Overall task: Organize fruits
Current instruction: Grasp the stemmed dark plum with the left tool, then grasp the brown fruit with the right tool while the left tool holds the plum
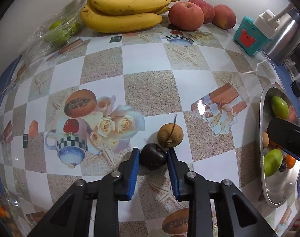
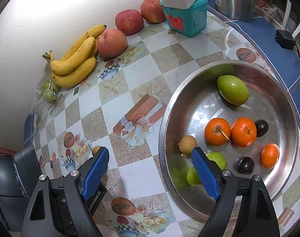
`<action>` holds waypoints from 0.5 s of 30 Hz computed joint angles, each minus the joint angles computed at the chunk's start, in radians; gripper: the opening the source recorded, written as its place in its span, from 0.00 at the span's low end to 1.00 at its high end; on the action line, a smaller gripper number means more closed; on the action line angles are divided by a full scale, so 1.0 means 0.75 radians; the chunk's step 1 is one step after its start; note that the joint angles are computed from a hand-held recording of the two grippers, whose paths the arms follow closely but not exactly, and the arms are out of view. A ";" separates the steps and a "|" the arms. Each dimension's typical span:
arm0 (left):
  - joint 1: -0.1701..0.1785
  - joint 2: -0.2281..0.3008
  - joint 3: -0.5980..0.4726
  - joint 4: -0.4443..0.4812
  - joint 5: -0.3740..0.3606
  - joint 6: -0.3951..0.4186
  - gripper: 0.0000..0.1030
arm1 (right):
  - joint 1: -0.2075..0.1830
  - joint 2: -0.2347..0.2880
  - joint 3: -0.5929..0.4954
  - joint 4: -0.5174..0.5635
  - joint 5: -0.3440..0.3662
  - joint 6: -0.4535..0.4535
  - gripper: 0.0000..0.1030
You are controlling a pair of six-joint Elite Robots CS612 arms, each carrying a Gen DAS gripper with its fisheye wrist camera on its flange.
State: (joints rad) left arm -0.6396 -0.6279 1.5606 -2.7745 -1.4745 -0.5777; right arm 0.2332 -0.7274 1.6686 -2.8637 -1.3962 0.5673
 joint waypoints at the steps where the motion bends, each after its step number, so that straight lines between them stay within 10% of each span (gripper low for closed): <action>1: 0.002 -0.001 0.001 -0.003 -0.006 -0.002 0.28 | 0.000 0.000 -0.001 0.002 -0.001 0.000 0.83; 15: 0.033 -0.068 0.099 -0.087 -0.043 -0.161 0.27 | 0.018 0.016 -0.015 -0.046 -0.006 -0.103 0.83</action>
State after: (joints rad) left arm -0.6147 -0.6787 1.6346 -2.8394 -1.5070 -0.6986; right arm 0.2470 -0.7151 1.6576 -2.8979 -1.4006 0.4902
